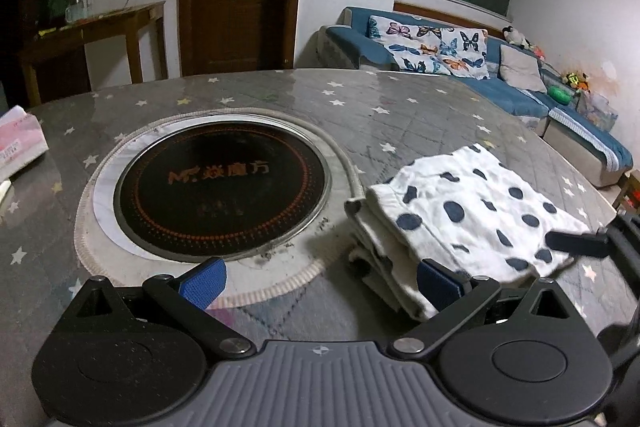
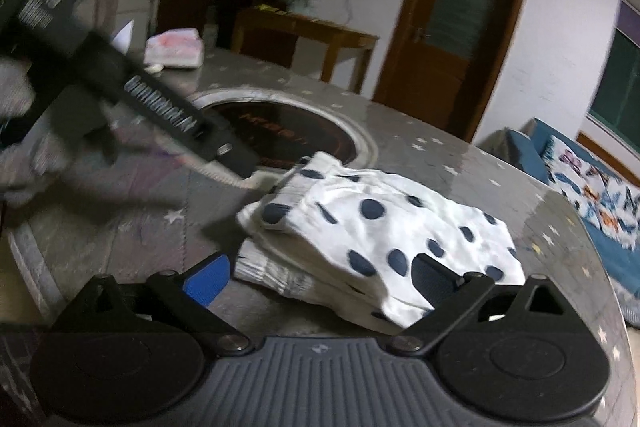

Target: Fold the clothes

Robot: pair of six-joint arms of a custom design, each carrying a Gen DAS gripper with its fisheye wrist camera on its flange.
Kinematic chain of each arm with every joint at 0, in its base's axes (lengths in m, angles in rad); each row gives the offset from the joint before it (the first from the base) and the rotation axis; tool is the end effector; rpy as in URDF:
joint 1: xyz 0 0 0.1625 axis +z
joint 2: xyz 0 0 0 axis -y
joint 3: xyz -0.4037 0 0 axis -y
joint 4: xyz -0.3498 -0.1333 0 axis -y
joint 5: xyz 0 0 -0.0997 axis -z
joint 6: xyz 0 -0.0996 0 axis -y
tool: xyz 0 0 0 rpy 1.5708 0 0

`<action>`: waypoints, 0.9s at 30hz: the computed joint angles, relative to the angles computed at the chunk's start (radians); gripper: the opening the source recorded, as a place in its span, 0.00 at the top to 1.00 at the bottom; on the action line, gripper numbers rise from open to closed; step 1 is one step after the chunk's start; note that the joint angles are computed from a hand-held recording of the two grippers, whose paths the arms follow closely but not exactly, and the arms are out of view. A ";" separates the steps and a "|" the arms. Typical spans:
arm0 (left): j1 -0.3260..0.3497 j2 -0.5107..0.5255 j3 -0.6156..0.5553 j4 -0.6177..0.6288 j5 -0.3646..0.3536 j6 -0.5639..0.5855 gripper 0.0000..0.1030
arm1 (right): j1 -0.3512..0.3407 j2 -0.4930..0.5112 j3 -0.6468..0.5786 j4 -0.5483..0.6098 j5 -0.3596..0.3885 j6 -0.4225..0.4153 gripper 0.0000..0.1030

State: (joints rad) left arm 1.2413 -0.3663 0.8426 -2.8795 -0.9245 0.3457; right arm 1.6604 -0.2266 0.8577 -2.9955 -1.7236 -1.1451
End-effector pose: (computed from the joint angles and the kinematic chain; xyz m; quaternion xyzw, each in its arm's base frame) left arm -0.0804 -0.8325 0.1669 0.1661 0.8609 -0.3810 0.2935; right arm 0.1907 -0.8020 0.0488 0.5083 -0.7669 0.2975 0.2549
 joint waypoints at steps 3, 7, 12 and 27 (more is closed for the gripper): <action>0.006 0.011 -0.046 0.063 -0.021 -0.045 0.00 | 0.010 0.027 -0.043 0.037 -0.021 -0.068 0.10; 0.011 0.027 -0.087 0.116 -0.039 -0.074 0.00 | 0.020 0.057 -0.075 0.045 -0.047 -0.161 0.13; 0.012 0.045 -0.127 0.152 -0.039 -0.079 0.00 | 0.025 0.066 -0.092 0.058 -0.058 -0.231 0.16; 0.022 0.076 -0.208 0.231 -0.056 -0.104 0.00 | 0.029 0.103 -0.184 0.138 -0.091 -0.319 0.31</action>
State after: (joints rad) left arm 1.2629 -0.2906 0.6346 -2.6489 -0.9809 0.2421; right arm 1.6890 -0.1234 0.6740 -2.8573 -1.8143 -1.4646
